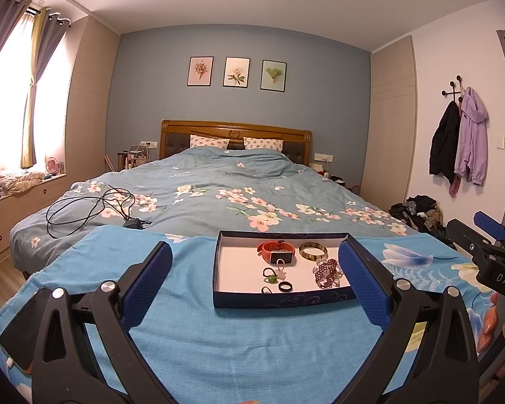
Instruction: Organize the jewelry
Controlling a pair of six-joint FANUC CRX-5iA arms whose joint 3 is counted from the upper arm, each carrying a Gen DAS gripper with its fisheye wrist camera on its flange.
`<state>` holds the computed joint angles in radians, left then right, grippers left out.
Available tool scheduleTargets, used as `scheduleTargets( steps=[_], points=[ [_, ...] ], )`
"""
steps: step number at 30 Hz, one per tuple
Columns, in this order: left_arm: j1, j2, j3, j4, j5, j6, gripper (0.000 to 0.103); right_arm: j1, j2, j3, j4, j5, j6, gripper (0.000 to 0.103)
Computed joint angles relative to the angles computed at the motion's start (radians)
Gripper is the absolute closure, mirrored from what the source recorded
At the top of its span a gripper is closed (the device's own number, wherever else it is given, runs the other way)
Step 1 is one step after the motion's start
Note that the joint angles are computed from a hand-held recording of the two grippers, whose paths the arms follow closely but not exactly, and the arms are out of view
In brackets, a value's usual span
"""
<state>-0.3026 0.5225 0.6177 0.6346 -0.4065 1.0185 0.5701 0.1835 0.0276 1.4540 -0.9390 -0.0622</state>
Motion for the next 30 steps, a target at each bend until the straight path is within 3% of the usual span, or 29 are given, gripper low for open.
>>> scheduleTargets(
  steps=[30],
  points=[
    [-0.004,-0.004,-0.008,0.002,-0.002,-0.006,0.006,-0.004,0.001,0.003,-0.007,0.013,-0.001,0.007]
  ],
)
